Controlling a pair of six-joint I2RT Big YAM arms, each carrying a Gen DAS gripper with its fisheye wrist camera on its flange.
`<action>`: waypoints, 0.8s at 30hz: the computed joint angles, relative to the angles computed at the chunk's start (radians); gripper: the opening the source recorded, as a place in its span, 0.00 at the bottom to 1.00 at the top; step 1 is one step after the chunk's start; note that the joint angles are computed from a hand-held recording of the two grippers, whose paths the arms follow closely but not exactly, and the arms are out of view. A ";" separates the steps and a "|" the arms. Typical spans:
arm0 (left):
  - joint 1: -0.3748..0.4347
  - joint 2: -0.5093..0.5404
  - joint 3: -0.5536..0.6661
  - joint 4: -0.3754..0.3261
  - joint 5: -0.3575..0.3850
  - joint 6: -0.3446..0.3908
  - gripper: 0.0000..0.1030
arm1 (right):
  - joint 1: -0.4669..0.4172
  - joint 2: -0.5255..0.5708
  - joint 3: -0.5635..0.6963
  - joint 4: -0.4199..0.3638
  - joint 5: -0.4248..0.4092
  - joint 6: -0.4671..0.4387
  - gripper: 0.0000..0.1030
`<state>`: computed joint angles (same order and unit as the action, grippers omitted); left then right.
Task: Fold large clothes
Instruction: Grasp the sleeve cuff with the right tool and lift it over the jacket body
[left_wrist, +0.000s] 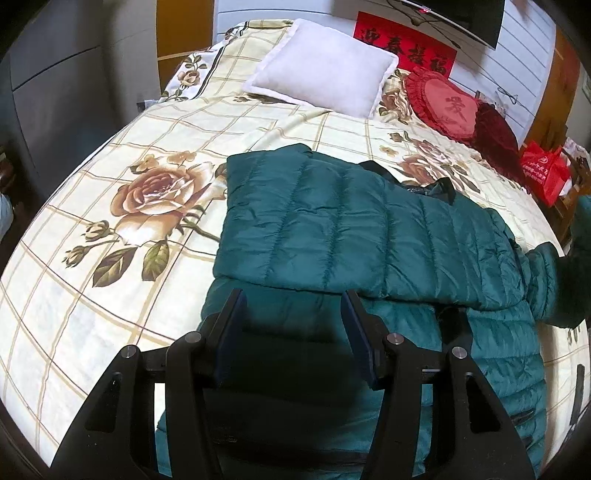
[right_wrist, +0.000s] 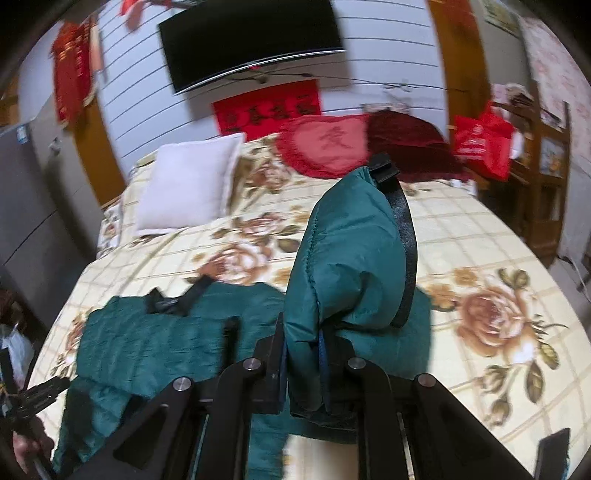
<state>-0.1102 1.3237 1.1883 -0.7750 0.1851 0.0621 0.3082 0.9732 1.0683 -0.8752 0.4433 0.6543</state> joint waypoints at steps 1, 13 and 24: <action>0.004 0.001 0.001 -0.001 0.003 0.001 0.51 | 0.017 0.024 0.016 0.009 -0.004 -0.006 0.12; 0.045 0.007 0.008 -0.013 0.061 0.004 0.51 | 0.158 0.347 0.213 0.101 -0.070 -0.034 0.12; 0.068 0.018 0.018 -0.023 0.092 -0.005 0.51 | 0.232 0.610 0.374 0.079 -0.140 -0.045 0.12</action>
